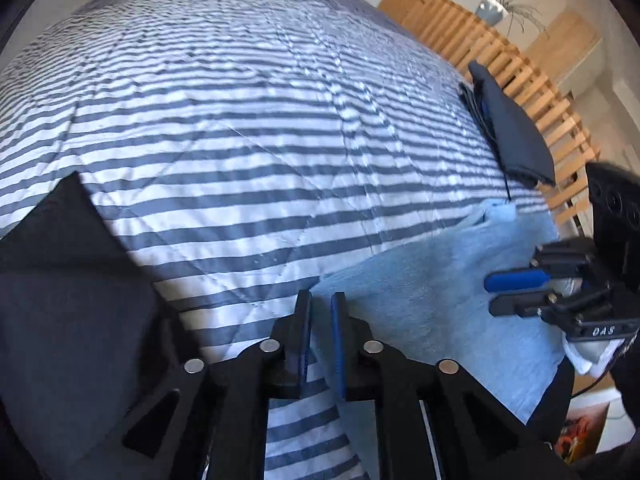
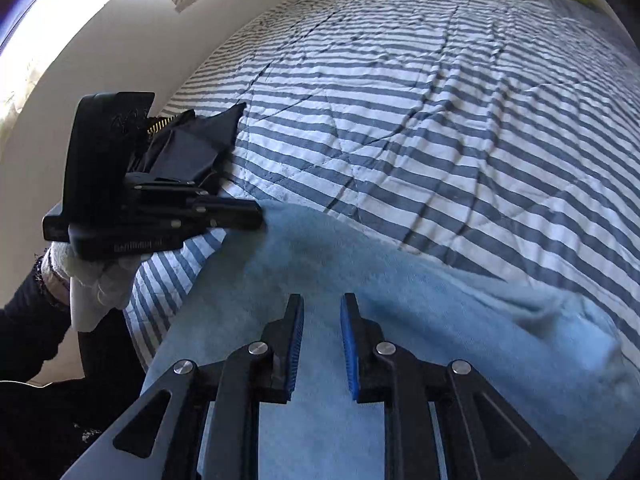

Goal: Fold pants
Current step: 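Press and smooth the folded jeans with the right tool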

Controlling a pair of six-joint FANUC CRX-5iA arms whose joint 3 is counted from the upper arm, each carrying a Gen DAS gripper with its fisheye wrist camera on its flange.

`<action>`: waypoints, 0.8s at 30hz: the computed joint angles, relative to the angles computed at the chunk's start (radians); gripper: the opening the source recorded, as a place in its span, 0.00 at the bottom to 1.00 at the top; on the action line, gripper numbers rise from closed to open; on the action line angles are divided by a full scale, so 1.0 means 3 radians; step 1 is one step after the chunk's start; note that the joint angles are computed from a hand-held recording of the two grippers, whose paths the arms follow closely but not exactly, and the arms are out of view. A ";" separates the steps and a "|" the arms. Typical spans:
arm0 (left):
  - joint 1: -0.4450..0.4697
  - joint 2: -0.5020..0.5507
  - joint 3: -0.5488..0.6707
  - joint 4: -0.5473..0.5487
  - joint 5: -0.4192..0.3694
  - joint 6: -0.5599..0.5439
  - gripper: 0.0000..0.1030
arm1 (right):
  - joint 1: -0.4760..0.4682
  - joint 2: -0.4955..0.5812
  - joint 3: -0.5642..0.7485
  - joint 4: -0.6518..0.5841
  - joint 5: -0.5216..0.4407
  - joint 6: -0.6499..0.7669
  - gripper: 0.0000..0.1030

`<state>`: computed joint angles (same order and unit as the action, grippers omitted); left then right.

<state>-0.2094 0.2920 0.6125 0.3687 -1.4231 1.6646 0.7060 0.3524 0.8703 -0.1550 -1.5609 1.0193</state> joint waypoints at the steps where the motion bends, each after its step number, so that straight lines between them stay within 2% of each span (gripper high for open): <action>1: 0.0042 -0.0060 -0.0079 0.0085 0.0032 0.0017 0.14 | 0.0063 -0.0142 -0.0156 0.0057 0.0096 -0.0085 0.18; 3: 0.0070 -0.0140 -0.0165 0.0185 0.0021 0.0014 0.20 | 0.0214 -0.0390 -0.0449 0.0092 0.0329 -0.0283 0.22; 5: 0.0060 -0.0212 -0.0274 0.0239 0.0001 -0.0006 0.36 | 0.0476 -0.0551 -0.0719 0.0268 0.0572 -0.0477 0.26; 8: 0.0015 -0.0256 -0.0472 0.0438 0.0020 -0.0062 0.47 | 0.0828 -0.0558 -0.0930 0.0492 0.0770 -0.0676 0.26; 10: 0.0027 -0.0325 -0.0552 0.0374 -0.0043 -0.0087 0.47 | 0.0969 -0.0444 -0.0915 0.0467 0.0621 -0.0699 0.27; 13: 0.0021 -0.0293 -0.0597 0.0344 -0.0074 -0.0078 0.47 | 0.1305 -0.0452 -0.1058 0.0965 0.0436 -0.0787 0.27; 14: 0.0045 -0.0282 -0.0659 0.0430 -0.0028 -0.0078 0.48 | 0.1340 -0.0464 -0.1028 0.0979 0.0401 -0.0878 0.27; 16: 0.0087 -0.0271 -0.0778 0.0639 0.0091 -0.0058 0.51 | 0.1441 -0.0562 -0.1139 0.1149 0.0599 -0.1156 0.39; 17: 0.0108 -0.0255 -0.0819 0.0738 0.0142 -0.0059 0.52 | 0.1520 -0.0531 -0.1145 0.1342 0.0623 -0.1269 0.58; 18: 0.0125 -0.0231 -0.0836 0.0803 0.0180 -0.0040 0.52 | 0.1587 -0.0467 -0.1118 0.1520 0.0620 -0.1333 0.63; 22: 0.0162 -0.0075 -0.0763 0.0982 0.0179 0.0026 0.51 | 0.1707 -0.0011 -0.0754 0.1922 0.0421 -0.1321 0.63; 24: 0.0183 0.0004 -0.0650 0.0958 0.0132 0.0089 0.40 | 0.1731 0.0219 -0.0549 0.2051 0.0264 -0.1337 0.63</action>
